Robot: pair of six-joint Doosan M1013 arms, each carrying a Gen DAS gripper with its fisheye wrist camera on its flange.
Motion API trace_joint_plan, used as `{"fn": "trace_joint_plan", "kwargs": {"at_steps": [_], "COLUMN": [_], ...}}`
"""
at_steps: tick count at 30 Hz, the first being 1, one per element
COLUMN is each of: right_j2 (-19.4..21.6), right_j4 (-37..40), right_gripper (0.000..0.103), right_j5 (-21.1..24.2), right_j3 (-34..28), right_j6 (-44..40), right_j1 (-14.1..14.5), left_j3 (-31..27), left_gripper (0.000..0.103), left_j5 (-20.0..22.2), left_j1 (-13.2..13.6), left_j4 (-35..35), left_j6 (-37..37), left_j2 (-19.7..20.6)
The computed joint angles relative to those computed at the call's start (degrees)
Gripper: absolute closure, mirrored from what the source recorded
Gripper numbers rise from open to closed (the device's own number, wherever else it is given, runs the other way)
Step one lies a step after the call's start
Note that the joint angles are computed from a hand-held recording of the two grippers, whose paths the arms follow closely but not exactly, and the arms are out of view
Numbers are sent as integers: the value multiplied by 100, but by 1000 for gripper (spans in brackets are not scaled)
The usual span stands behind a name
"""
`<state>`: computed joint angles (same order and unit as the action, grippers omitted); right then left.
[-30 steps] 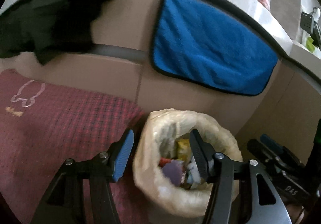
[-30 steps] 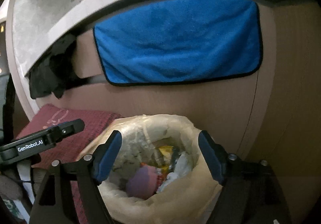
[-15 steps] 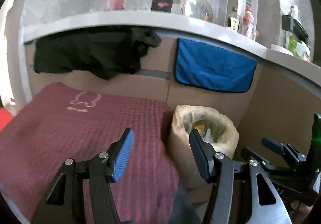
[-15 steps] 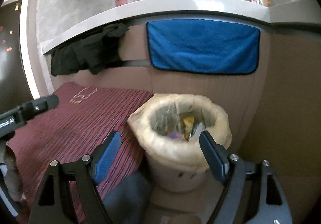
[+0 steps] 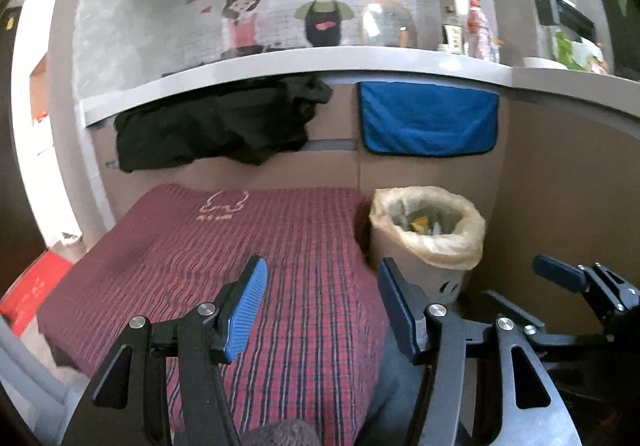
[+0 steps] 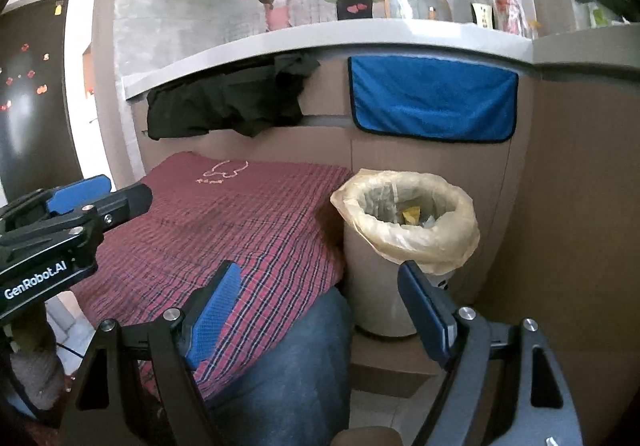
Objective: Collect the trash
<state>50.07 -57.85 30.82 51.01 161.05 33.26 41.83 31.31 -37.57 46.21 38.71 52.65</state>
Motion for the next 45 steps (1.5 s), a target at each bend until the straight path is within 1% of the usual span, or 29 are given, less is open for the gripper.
{"fn": "trace_joint_plan", "kwargs": {"at_steps": [4,6,11,18,32,45], "right_j2": [-115,-142,-150,-142,-117,-114], "right_j4": [-440,-650,-861,-764,-549,-560], "right_gripper": [24,24,25,24,24,24], "right_j5": [-153,-134,-92,-138,-157,-144], "right_j3": [209,263,288,278,214,201], "right_j6": [583,820,1007,952,673,675], "right_j1": [11,29,42,42,39,45], "left_j3": [60,64,118,183,172,183], "left_gripper": [45,45,45,45,45,45], "left_j5": [193,280,356,310,321,310], "left_j1": [-28,-42,-67,-62,-67,-64], "left_j4": [10,104,431,594,605,617], "left_j6": [-24,-117,-439,-593,-609,-633], "left_j2": [-41,-44,-73,-106,-100,-101]}}
